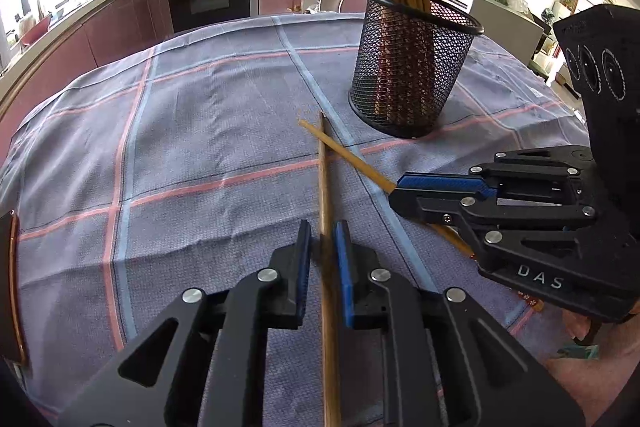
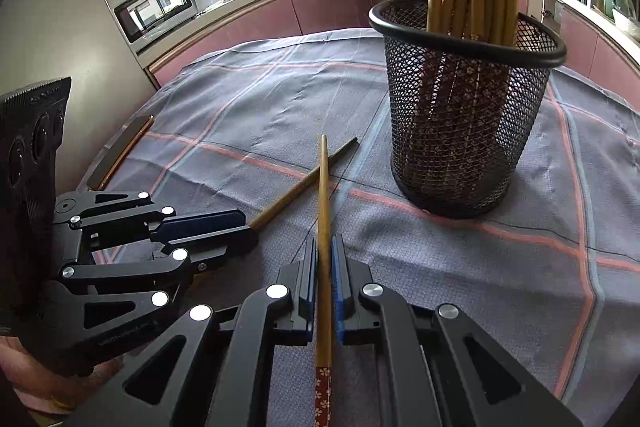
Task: Organize utensils
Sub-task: 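Lift the chopstick upright with the left tool over the mesh cup, then lower the chopstick into the mesh cup with the left tool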
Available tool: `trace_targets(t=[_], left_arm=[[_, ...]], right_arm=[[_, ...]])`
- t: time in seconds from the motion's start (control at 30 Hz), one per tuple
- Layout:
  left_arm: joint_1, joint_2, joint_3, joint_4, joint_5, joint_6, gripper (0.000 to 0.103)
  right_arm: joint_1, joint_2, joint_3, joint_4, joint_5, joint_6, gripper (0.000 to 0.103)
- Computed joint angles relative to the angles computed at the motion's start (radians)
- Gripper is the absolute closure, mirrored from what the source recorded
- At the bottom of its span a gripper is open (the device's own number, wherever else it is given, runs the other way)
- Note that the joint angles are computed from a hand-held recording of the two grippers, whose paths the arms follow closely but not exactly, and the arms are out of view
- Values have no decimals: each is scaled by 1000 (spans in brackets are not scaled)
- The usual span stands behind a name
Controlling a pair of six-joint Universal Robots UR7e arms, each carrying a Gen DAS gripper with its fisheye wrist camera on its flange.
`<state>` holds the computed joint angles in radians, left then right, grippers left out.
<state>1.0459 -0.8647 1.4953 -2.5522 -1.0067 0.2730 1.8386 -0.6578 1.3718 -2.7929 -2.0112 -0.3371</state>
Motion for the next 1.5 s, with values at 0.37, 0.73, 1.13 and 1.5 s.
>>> trace_targets(t=[0.37, 0.73, 1.13, 1.5], left_arm=[[-6, 33, -28, -16, 16, 20, 95], [-8, -22, -17, -29, -83, 4, 95], [-28, -86, -28, -41, -235, 17, 95], [-37, -97, -62, -61, -305, 14, 96]], right_arm=[[-4, -7, 11, -19, 9, -24, 97], [-1, -91, 83, -139, 95, -58, 97], [3, -138, 112, -240, 141, -70, 97], [5, -161, 108, -314, 176, -95, 97]])
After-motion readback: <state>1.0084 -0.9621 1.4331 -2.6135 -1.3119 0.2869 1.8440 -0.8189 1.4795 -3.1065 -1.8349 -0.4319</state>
